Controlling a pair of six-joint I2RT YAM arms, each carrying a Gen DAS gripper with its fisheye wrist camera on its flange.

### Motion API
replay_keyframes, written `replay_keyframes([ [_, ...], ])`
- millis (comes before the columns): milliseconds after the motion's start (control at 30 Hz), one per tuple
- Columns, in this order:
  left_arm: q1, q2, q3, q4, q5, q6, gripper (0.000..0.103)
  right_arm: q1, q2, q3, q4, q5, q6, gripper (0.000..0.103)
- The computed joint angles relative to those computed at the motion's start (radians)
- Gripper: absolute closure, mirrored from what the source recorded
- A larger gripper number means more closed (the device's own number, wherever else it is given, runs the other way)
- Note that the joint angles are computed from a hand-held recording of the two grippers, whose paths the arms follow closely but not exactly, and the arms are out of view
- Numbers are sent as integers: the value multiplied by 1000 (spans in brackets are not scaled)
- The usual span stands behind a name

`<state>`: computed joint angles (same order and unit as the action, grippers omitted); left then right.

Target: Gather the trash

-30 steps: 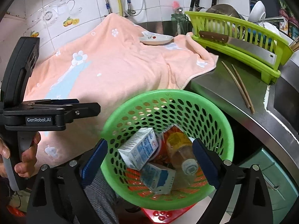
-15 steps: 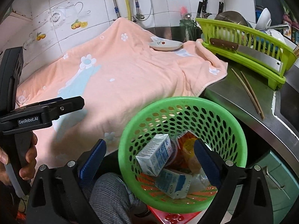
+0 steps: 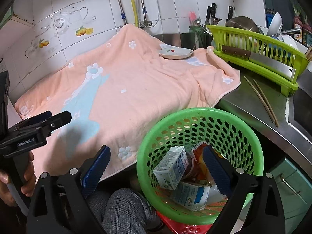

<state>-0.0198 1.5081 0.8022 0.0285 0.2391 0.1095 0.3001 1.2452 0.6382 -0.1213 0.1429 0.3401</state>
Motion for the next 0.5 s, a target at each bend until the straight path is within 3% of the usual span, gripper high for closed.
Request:
replay_keyframes([
  [500,33,-55,-42,-3,1,48,5,27,-15,20,-30,48,34,10],
])
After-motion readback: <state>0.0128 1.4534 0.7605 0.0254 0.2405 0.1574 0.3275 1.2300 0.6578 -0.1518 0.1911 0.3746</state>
